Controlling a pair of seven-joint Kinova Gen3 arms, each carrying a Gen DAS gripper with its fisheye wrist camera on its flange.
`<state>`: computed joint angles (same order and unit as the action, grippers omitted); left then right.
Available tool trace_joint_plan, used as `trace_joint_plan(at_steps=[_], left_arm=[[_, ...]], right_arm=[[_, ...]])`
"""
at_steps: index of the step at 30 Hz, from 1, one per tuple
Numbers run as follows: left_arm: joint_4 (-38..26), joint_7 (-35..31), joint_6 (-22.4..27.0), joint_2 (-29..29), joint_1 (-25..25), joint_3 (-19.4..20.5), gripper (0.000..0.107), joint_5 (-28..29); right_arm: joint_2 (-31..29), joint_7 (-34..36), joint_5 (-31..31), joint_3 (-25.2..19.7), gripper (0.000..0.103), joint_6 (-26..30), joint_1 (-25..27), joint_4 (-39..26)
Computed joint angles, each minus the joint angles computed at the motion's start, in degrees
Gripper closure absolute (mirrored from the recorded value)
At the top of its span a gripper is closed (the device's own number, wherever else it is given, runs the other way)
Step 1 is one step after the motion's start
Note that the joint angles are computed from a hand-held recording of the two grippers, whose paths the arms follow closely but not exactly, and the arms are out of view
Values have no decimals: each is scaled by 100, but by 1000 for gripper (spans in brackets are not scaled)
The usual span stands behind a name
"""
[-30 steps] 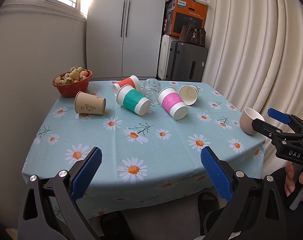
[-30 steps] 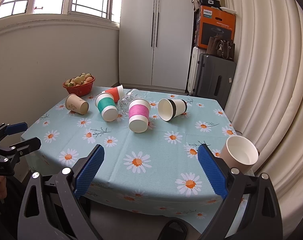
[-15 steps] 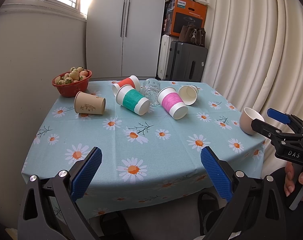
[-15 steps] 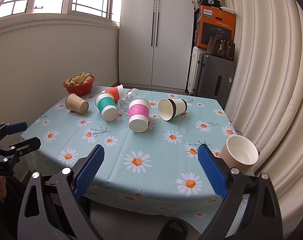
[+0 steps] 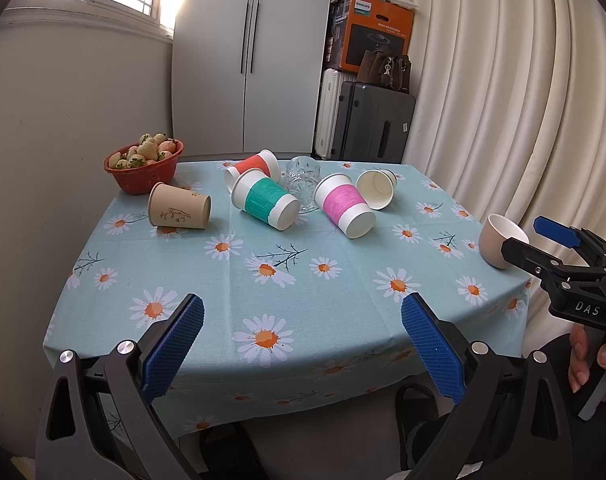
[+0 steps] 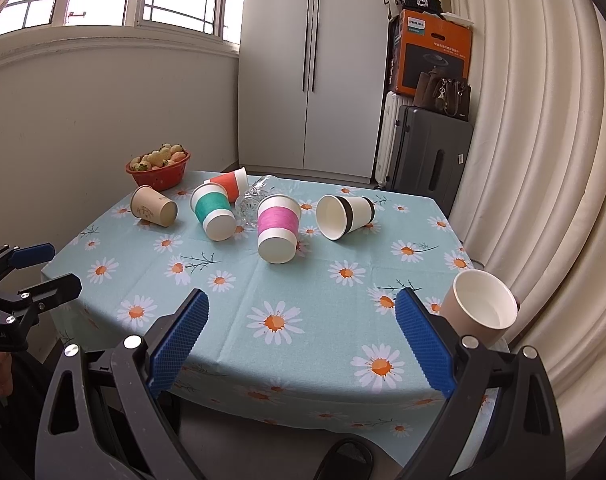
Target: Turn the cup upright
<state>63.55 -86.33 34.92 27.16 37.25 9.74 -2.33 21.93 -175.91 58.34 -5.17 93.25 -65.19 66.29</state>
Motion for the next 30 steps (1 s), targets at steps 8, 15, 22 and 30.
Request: trace_joint_plan(at_steps=[8, 15, 22, 30], left_arm=[[-12, -11, 13, 5, -14, 10, 11, 30], [-27, -45, 38, 6, -78, 75, 11, 124], [-380, -241, 430, 197, -455, 367, 11, 692], [-1078, 63, 860, 508, -522, 132, 11, 917]], right_arm=[[14, 79, -66, -13, 10, -14, 27, -19], [52, 275, -187, 19, 10, -63, 77, -136], [-112, 188, -403, -11, 10, -384, 250, 7], [-371, 700, -1059, -172, 10, -1510, 955, 175]])
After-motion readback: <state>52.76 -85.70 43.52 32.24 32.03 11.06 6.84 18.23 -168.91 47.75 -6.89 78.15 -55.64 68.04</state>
